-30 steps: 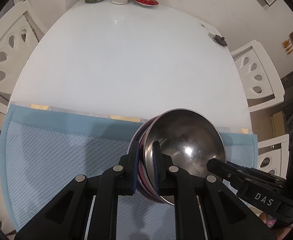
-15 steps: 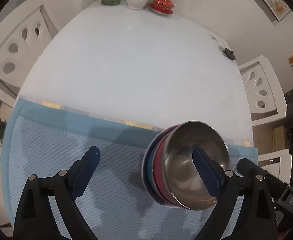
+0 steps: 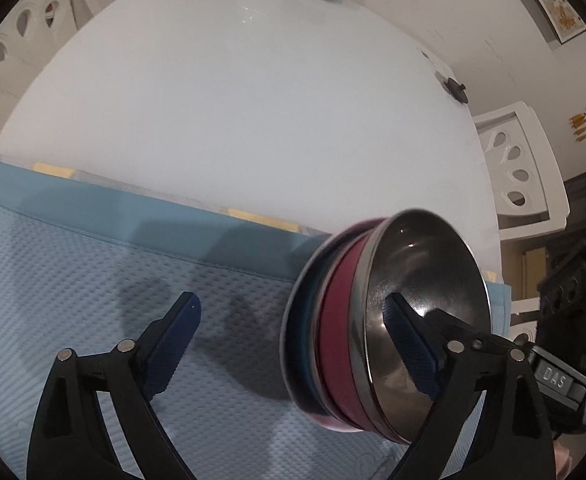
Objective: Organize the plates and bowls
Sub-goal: 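Regrip the nested bowl stack rim with both grippers and lift it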
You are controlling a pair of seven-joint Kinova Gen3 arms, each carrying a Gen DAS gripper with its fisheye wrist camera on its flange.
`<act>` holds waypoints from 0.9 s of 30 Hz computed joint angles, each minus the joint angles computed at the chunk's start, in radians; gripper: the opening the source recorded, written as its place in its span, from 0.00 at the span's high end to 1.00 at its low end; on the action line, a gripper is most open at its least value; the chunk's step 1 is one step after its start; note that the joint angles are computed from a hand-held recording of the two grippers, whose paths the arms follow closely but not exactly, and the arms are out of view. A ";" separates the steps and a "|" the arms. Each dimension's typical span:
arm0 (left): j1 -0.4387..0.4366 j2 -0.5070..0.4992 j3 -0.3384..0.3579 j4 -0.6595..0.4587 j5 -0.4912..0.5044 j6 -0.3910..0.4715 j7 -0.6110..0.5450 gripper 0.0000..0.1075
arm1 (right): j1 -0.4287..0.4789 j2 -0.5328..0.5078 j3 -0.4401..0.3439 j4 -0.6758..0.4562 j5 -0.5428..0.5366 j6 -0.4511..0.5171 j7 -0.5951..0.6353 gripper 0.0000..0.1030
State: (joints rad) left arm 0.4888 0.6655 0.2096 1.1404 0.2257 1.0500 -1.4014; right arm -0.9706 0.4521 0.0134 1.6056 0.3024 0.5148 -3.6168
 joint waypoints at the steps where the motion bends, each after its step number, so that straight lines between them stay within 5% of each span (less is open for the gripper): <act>1: 0.002 0.000 -0.003 0.006 -0.002 -0.009 0.002 0.37 | 0.004 0.007 -0.002 -0.001 -0.004 -0.006 0.004 0.30; 5: -0.056 -0.005 0.045 0.079 0.082 -0.094 -0.053 0.58 | -0.065 0.010 0.080 0.057 0.062 -0.109 -0.093 0.42; 8: -0.074 0.005 0.071 0.094 0.121 -0.122 -0.105 0.60 | -0.102 0.017 0.130 0.085 0.101 -0.182 -0.145 0.44; 13: -0.050 0.002 0.056 0.092 0.117 -0.132 -0.121 0.60 | -0.126 0.032 0.145 0.056 0.084 -0.131 -0.119 0.51; 27: -0.059 -0.042 0.042 0.131 0.117 -0.127 -0.103 0.60 | -0.061 0.026 0.062 -0.001 0.032 -0.073 -0.038 0.53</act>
State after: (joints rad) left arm 0.4301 0.6236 0.2521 1.2711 0.3427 0.9234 -1.5048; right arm -1.0312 0.4780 0.0756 1.6046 0.3345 0.4417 -3.6545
